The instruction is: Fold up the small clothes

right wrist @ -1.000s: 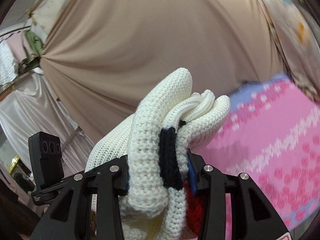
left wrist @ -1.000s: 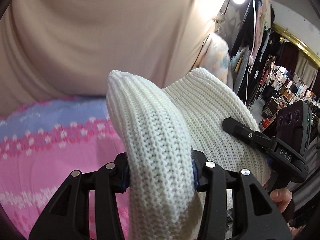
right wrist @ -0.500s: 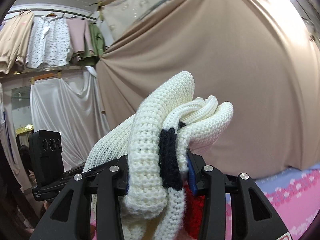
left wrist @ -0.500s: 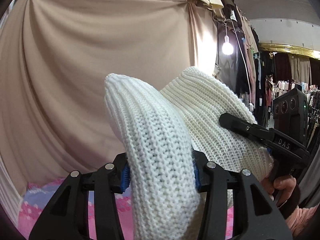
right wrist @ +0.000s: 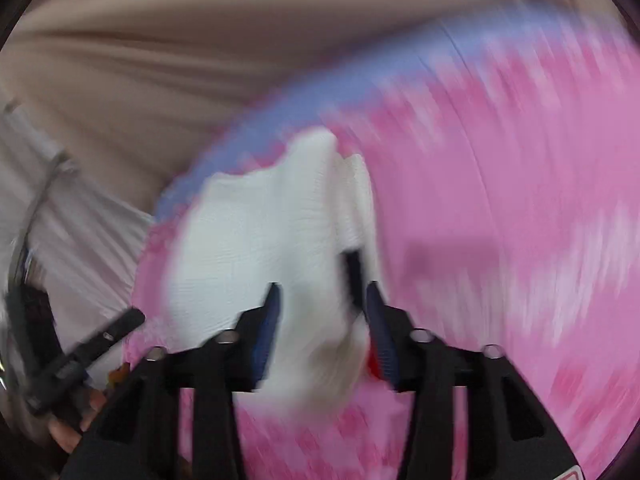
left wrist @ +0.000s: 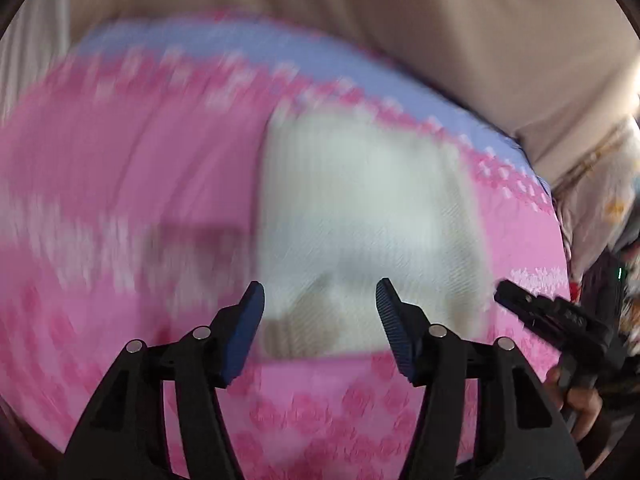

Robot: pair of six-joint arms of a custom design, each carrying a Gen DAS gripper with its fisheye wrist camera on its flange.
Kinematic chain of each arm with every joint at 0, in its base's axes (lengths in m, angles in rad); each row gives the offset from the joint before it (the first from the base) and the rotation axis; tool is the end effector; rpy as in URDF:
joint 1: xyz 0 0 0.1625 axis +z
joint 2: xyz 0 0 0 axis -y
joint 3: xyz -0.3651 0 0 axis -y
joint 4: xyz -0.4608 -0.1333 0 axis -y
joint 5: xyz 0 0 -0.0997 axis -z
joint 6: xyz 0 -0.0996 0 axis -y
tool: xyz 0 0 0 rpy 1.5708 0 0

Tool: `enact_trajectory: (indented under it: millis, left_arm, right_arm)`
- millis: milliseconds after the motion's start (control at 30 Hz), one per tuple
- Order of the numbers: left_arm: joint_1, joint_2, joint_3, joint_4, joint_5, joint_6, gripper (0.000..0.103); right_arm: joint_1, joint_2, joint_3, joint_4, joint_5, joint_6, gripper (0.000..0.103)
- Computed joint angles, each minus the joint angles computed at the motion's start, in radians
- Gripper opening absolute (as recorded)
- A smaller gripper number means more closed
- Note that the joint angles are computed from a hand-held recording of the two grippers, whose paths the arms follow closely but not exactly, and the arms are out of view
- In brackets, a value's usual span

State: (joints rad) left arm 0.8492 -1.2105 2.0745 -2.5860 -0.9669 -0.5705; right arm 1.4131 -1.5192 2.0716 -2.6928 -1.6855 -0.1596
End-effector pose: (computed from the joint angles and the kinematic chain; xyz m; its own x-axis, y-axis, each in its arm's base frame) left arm -0.2134 -0.5300 0.0877 -0.9203 0.0028 -0.3911 0.1854 0.8836 -0.4299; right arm 0.0343 -0.5608 0.2558 -0.9801 0.0820 0.1809 -0.0238 0.8556 -0.5171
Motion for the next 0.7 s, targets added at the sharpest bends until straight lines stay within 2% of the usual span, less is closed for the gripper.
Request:
enact_trajectory:
  millis: [33,67,100,133,167,233,367,400,433,467,500,633,700]
  left_arm:
    - [0.002,-0.033,0.043,-0.039,-0.004,-0.018,0.058]
    - [-0.003,-0.051,0.068,-0.072,0.001,-0.026,0.066]
    - [-0.009,-0.058,0.075,-0.084,0.007,-0.031,0.071]
    - [-0.016,-0.058,0.075,-0.104,0.02,-0.034,0.077]
    - [-0.019,-0.045,0.065,-0.115,0.027,-0.035,0.08]
    - [-0.017,-0.005,0.029,-0.108,0.041,-0.026,0.081]
    - [0.011,0.083,-0.041,-0.034,0.047,-0.062,0.078]
    - [0.02,0.076,-0.032,-0.014,0.045,-0.072,0.076]
    - [0.021,0.087,-0.046,0.026,0.055,-0.09,0.071]
    - [0.021,0.089,-0.046,0.045,0.066,-0.095,0.07]
    - [0.016,0.092,-0.05,0.067,0.082,-0.1,0.07]
    - [0.001,0.104,-0.064,0.146,0.143,-0.104,0.07]
    - [0.001,0.114,-0.076,0.183,0.15,-0.12,0.07]
  right_arm:
    - [-0.039,-0.036,0.045,-0.004,0.039,0.029,0.035]
    - [-0.064,-0.085,0.098,-0.026,0.063,0.034,0.036]
    - [-0.064,-0.114,0.122,-0.032,0.059,0.02,0.038]
    - [-0.059,-0.133,0.133,-0.03,0.051,0.001,0.048]
    - [-0.048,-0.137,0.134,-0.035,0.041,-0.01,0.063]
    - [-0.024,-0.114,0.115,-0.05,0.029,-0.025,0.074]
    - [0.014,0.003,0.025,-0.019,-0.011,-0.013,0.077]
    - [0.02,0.034,0.005,-0.012,-0.035,-0.021,0.073]
    - [0.027,0.06,-0.009,-0.015,-0.055,-0.04,0.04]
    - [0.035,0.08,-0.022,-0.009,-0.069,-0.054,0.015]
    - [0.052,0.093,-0.034,-0.014,-0.103,-0.062,0.015]
    - [0.077,0.057,-0.01,-0.112,-0.092,-0.112,0.013]
    - [0.07,0.083,-0.03,-0.098,-0.14,-0.119,0.012]
